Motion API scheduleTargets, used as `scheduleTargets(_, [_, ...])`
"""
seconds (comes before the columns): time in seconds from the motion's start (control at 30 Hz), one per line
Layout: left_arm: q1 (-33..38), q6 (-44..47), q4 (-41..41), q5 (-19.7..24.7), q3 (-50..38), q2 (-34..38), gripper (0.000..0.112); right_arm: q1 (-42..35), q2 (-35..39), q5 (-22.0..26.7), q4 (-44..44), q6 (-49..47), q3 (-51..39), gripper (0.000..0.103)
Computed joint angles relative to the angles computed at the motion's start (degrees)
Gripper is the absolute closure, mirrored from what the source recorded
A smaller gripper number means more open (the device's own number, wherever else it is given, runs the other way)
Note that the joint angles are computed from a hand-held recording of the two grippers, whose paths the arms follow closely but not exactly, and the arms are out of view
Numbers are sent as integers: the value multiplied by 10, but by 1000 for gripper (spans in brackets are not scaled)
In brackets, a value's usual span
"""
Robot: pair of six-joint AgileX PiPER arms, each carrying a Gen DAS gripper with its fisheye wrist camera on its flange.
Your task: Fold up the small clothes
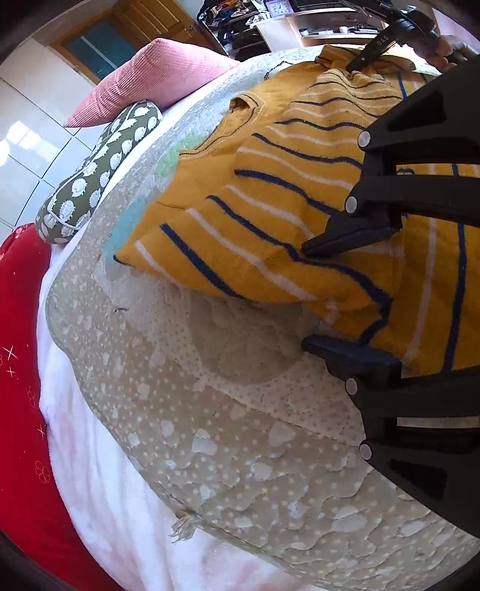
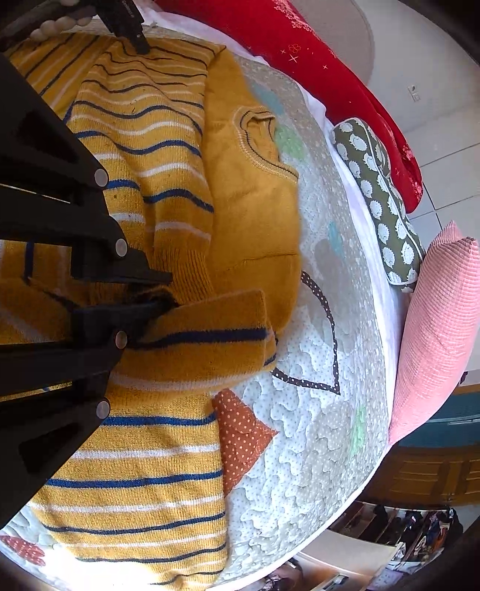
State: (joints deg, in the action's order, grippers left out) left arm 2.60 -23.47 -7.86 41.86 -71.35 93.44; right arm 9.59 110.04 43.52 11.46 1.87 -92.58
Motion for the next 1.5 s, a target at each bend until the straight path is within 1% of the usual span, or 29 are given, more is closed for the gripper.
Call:
scheduleTargets(0.1, [14, 32, -26, -2, 4, -3, 68, -11, -15, -1, 36, -32, 14, 95])
scheduleTargets(0.17, [31, 47, -52, -5, 8, -9, 69, -32, -38, 2, 98, -66, 35, 94])
scheduleTargets(0.2, [41, 53, -64, -8, 13, -14, 69, -48, -56, 2, 141, -95, 53, 92])
scheduleTargets(0.27, [55, 53, -73, -9, 23, -27, 69, -80, -96, 1, 201, -141, 95, 83])
scheduleTargets(0.3, [61, 55, -77, -8, 28, -35, 69, -100, -118, 1, 221, -161, 117, 76])
scheduleTargets(0.33, [64, 48, -72, -5, 34, -45, 69, -122, -142, 1, 240, -182, 141, 72])
scheduleTargets(0.4, [60, 17, -44, 7, 42, -69, 69, -180, -184, 8, 277, -230, 190, 69])
scheduleTargets(0.47, [46, -3, -22, 21, 46, -97, 69, -250, -215, 25, 306, -273, 230, 68])
scheduleTargets(0.53, [18, -13, -13, 34, 47, -124, 68, -327, -232, 42, 324, -310, 260, 66])
scheduleTargets(0.6, [-38, -38, 18, 53, 26, -131, 68, -394, -231, 60, 331, -340, 272, 63])
scheduleTargets(0.7, [-148, -97, 81, 77, -22, -110, 65, -472, -207, 85, 344, -362, 276, 63])
scheduleTargets(0.77, [-211, -118, 96, 87, -62, -79, 64, -506, -183, 107, 373, -378, 272, 62])
scheduleTargets(0.8, [-239, -125, 98, 91, -84, -60, 64, -511, -172, 109, 380, -381, 267, 62])
scheduleTargets(0.9, [-313, -139, 110, 100, -152, 0, 64, -504, -133, 94, 392, -372, 241, 61])
scheduleTargets(0.93, [-332, -141, 112, 104, -175, 20, 64, -500, -120, 89, 399, -366, 229, 59])
scheduleTargets(1.0, [-363, -141, 112, 108, -210, 50, 64, -489, -97, 76, 411, -353, 204, 55])
scheduleTargets(1.07, [-383, -140, 111, 115, -240, 73, 64, -471, -75, 59, 401, -341, 173, 56])
scheduleTargets(1.13, [-391, -138, 109, 114, -250, 79, 64, -454, -57, 58, 384, -327, 139, 97])
scheduleTargets(1.17, [-392, -140, 108, 110, -248, 77, 64, -449, -55, 68, 384, -321, 126, 97])
scheduleTargets(1.27, [-378, -146, 102, 85, -210, 53, 60, -419, -91, 68, 397, -343, 119, 97])
scheduleTargets(1.37, [-354, -148, 96, 65, -160, 24, 60, -364, -135, 99, 420, -377, 117, 97])
scheduleTargets(1.43, [-333, -143, 79, 48, -121, 1, 60, -320, -152, 140, 453, -401, 119, 97])
scheduleTargets(1.5, [-306, -124, 45, 33, -83, -21, 59, -262, -157, 180, 478, -417, 123, 97])
